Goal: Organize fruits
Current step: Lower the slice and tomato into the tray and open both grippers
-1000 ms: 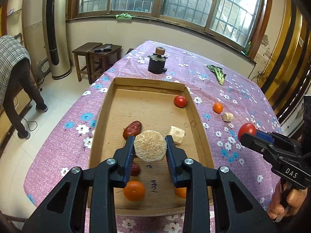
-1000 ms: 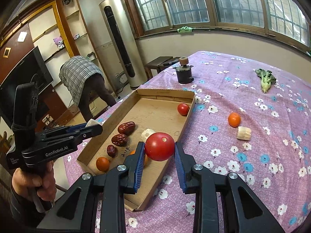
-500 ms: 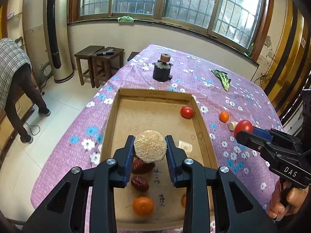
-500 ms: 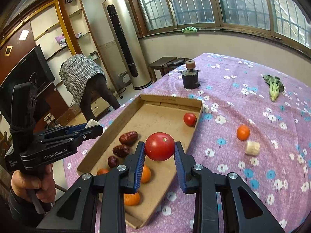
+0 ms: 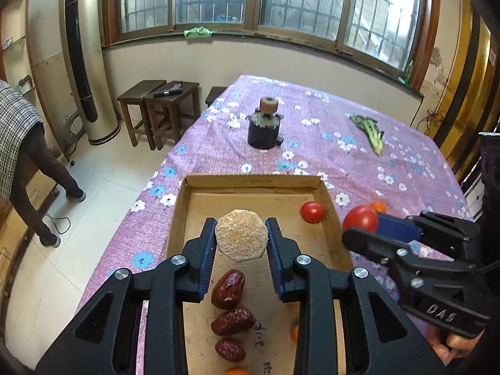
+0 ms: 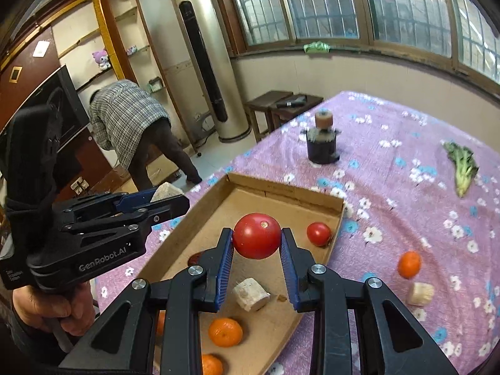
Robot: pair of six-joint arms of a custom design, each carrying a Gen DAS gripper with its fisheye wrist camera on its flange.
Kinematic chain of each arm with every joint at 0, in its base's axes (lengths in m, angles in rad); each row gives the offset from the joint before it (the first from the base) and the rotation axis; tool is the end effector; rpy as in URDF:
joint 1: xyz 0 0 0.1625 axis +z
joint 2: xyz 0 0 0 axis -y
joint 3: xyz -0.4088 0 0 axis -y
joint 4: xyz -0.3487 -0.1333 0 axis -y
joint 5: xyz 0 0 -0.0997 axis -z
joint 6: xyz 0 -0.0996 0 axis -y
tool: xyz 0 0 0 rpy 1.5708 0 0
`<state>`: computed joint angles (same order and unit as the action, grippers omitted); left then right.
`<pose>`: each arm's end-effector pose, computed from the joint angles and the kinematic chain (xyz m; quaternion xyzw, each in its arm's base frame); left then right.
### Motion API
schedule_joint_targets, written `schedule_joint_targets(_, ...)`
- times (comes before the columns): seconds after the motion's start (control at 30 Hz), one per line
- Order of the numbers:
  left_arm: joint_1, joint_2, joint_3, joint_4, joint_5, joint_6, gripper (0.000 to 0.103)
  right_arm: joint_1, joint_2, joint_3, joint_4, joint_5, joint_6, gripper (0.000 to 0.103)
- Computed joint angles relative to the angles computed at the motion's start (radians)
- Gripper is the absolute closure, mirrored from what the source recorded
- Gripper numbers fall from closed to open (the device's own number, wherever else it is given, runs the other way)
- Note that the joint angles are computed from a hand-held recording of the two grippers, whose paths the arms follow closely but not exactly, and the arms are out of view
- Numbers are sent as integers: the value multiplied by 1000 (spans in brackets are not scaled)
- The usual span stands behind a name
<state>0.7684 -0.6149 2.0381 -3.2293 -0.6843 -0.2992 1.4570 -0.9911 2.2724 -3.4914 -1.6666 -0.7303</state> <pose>-0.2110 -0.4966 0.0154 0.1746 0.8814 -0.3133 0.3074 0.0704 -0.4737 0.1502 0.2734 -0.9081 0.2677 0.1700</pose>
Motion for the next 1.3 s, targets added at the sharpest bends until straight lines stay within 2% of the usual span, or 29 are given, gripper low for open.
schedule_joint_targets(0.3,97,45,-117,134,-27,-48,75,-12,99,-84,37,-56,0,73)
schedule_joint_targets(0.63,142,93,-191,238,-31,-81,74,7,199,-153,60,-155,-53,73)
schedule_joint_targets(0.83,166,107,-218,306,-37,-108,74,4,228,-187,94,-191,-54,72)
schedule_joint_targets(1.07,154,107,-216,328,-7,-131,74,9,230,-181,84,-199,-56,68)
schedule_joint_targets(1.13,152,100,-205,318,-8,-134,74,9,218,-163,64,-192,-59,62)
schedule_joint_targets(1.2,147,95,-192,310,-4,-139,67,9,205,-146,47,-185,-62,57)
schedule_joint_targets(1.3,135,83,-162,294,-2,-157,67,9,182,-112,25,-175,-70,57)
